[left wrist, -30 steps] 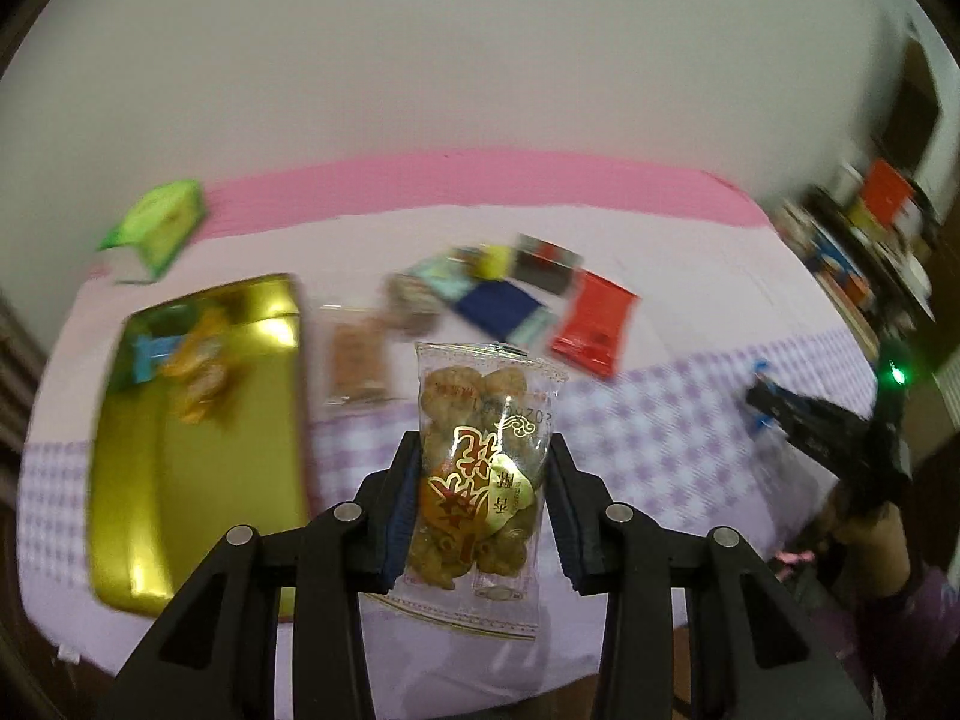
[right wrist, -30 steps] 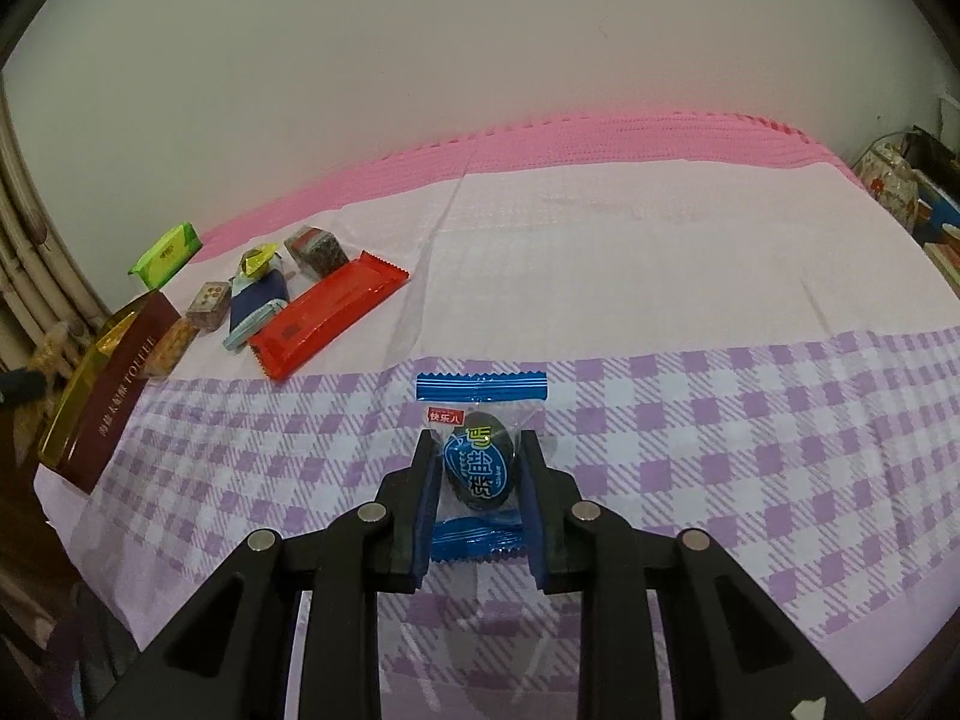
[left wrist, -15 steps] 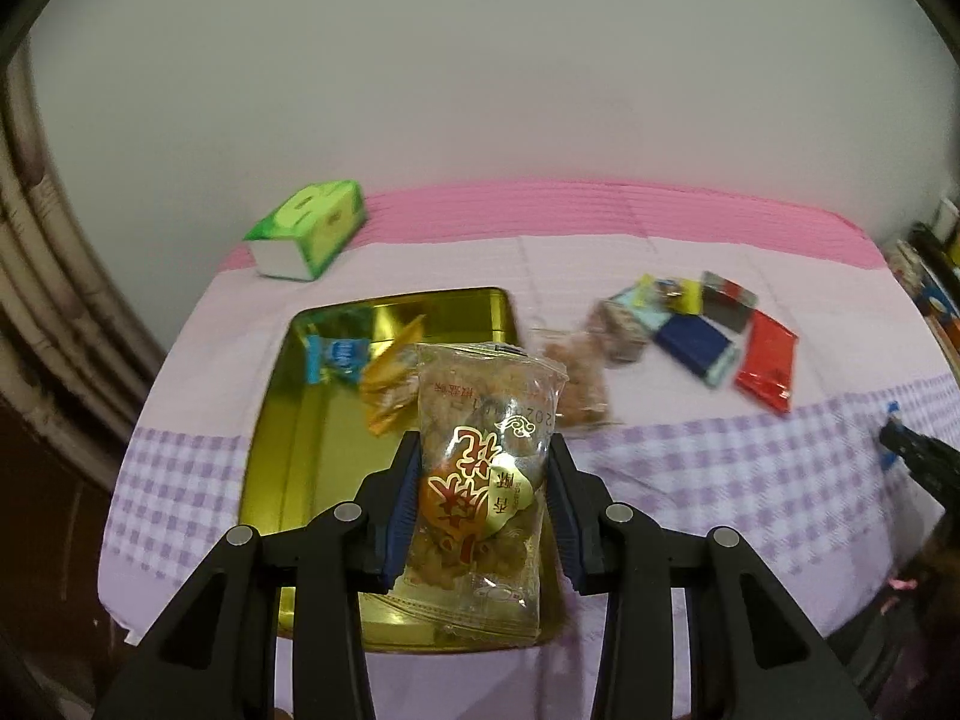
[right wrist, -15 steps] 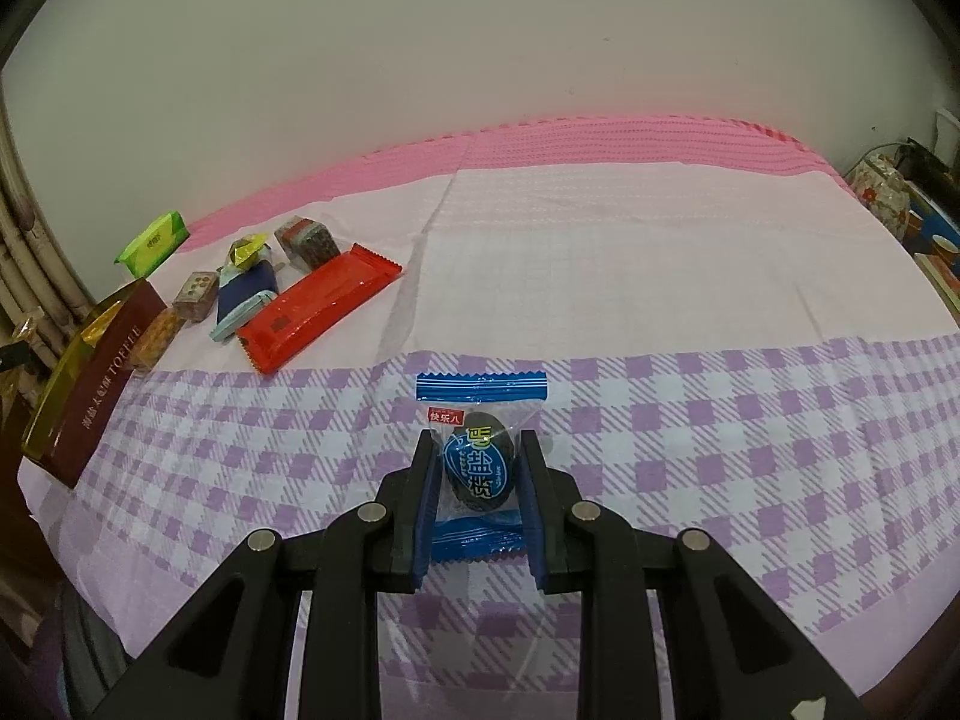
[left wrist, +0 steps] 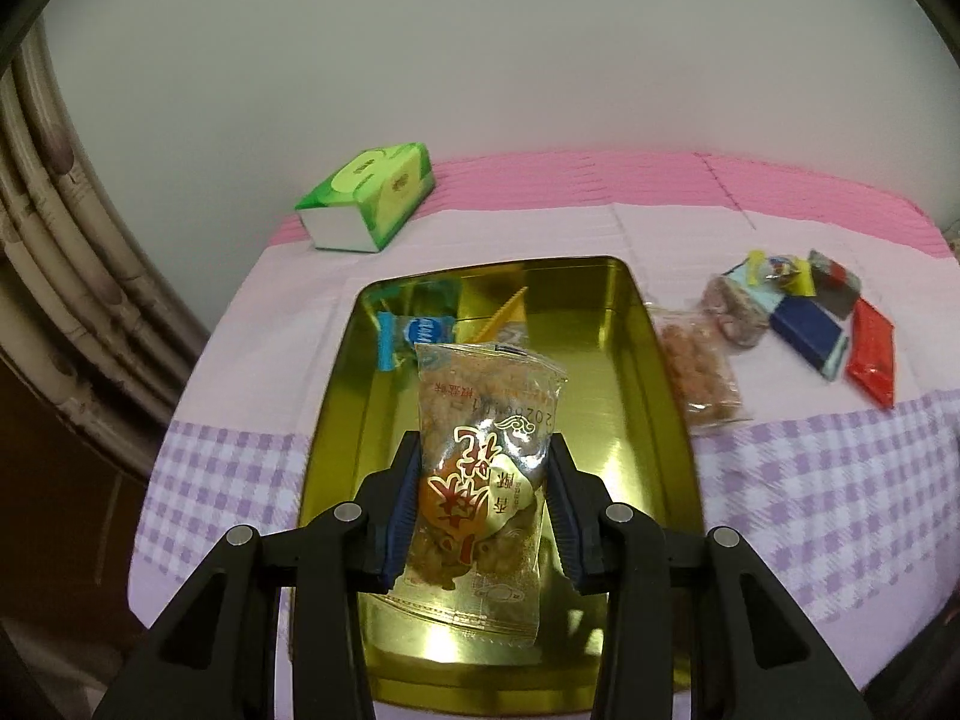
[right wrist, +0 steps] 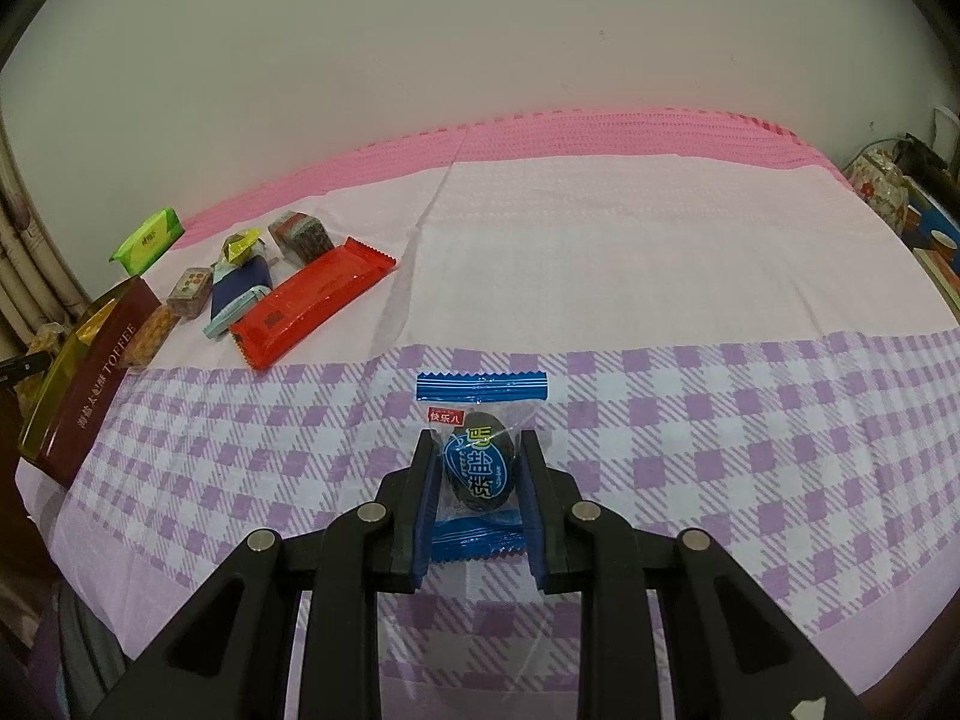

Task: Organize snacks
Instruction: 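Lower the cracker bag into the tin and open the left gripper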

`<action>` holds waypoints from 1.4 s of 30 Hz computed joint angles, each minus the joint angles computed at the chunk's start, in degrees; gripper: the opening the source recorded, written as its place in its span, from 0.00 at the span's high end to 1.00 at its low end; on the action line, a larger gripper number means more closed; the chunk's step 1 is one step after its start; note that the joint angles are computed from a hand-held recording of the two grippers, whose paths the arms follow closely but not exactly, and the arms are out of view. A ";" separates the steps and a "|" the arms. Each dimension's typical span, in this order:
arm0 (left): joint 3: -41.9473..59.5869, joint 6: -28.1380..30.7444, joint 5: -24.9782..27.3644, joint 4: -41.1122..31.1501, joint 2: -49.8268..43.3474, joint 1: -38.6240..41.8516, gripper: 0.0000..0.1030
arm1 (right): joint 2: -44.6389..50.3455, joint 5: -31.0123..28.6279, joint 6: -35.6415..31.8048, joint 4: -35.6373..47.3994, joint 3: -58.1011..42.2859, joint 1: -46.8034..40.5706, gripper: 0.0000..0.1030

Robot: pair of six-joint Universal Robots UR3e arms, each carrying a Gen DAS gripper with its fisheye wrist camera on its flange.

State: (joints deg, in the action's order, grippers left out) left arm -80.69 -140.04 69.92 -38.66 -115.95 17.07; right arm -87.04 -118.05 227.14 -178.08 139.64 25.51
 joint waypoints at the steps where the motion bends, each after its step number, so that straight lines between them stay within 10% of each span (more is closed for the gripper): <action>1: 0.73 -0.13 0.50 0.16 -0.77 -0.15 0.61 | 0.07 0.09 -0.01 -0.08 0.00 -0.03 0.78; 42: 15.58 -4.87 9.65 -3.13 -13.54 -1.83 0.60 | 0.42 0.43 0.13 0.49 -0.38 -0.09 0.78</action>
